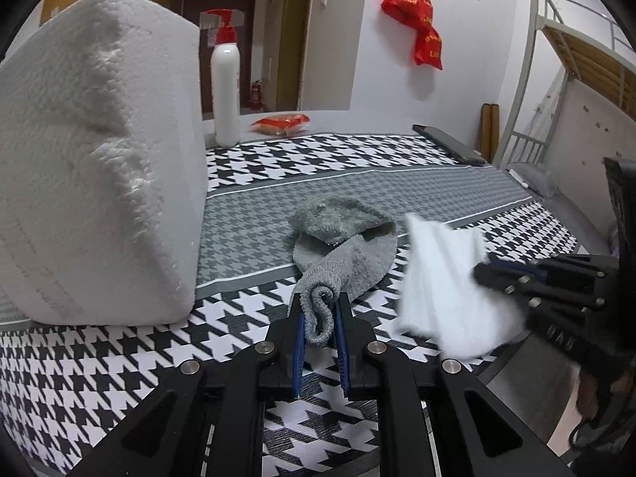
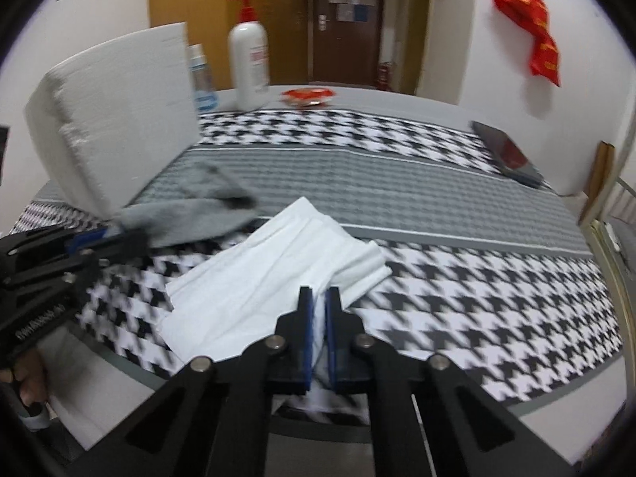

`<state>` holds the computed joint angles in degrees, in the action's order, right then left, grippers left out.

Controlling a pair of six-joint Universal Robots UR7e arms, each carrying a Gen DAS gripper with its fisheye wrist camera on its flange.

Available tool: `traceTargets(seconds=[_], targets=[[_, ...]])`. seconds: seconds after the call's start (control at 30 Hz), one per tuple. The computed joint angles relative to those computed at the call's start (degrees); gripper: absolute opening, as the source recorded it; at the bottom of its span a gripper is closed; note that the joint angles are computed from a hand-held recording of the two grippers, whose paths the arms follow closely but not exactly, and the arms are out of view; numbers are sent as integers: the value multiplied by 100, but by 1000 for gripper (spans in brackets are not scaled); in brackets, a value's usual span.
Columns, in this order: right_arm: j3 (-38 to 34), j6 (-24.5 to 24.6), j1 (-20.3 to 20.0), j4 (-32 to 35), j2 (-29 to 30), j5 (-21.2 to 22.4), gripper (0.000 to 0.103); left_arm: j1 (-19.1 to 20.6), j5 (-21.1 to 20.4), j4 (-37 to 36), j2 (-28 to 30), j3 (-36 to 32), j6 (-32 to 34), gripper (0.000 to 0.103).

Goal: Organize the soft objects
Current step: 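Lift the grey sock with the left gripper while the right lifts the white cloth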

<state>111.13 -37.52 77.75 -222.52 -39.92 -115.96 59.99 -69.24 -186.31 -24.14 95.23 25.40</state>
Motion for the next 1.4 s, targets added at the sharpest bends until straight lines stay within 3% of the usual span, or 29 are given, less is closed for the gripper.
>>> traceTargets(seconds=[0.17, 0.23, 0.3, 0.33, 0.5, 0.93, 1.1, 1.2, 1.4], targets=[[92, -36, -13, -181, -46, 32, 12, -12, 36, -34, -24, 64, 36, 18], [118, -117, 13, -281, -16, 46, 27, -24, -7, -12, -41, 85, 14, 39], [154, -245, 42, -521, 41, 77, 64, -54, 43, -95, -60, 144, 60, 55], [214, -297, 44, -692, 48, 170, 68, -65, 39, -193, -60, 169, 105, 55], [351, -71, -23, -613, -97, 598, 69, -113, 101, -52, 40, -34, 147, 56], [-13, -145, -15, -75, 81, 407, 69, -126, 388, 809, 312, -609, 173, 56], [-46, -199, -11, 20, 103, 361, 69, -175, 546, 792, 348, -596, 261, 54], [-69, -270, 8, -12, 147, 299, 69, -174, 538, 838, 339, -602, 243, 51], [-62, -273, 23, 4, 144, 249, 67, -191, 484, 898, 321, -583, 288, 35]])
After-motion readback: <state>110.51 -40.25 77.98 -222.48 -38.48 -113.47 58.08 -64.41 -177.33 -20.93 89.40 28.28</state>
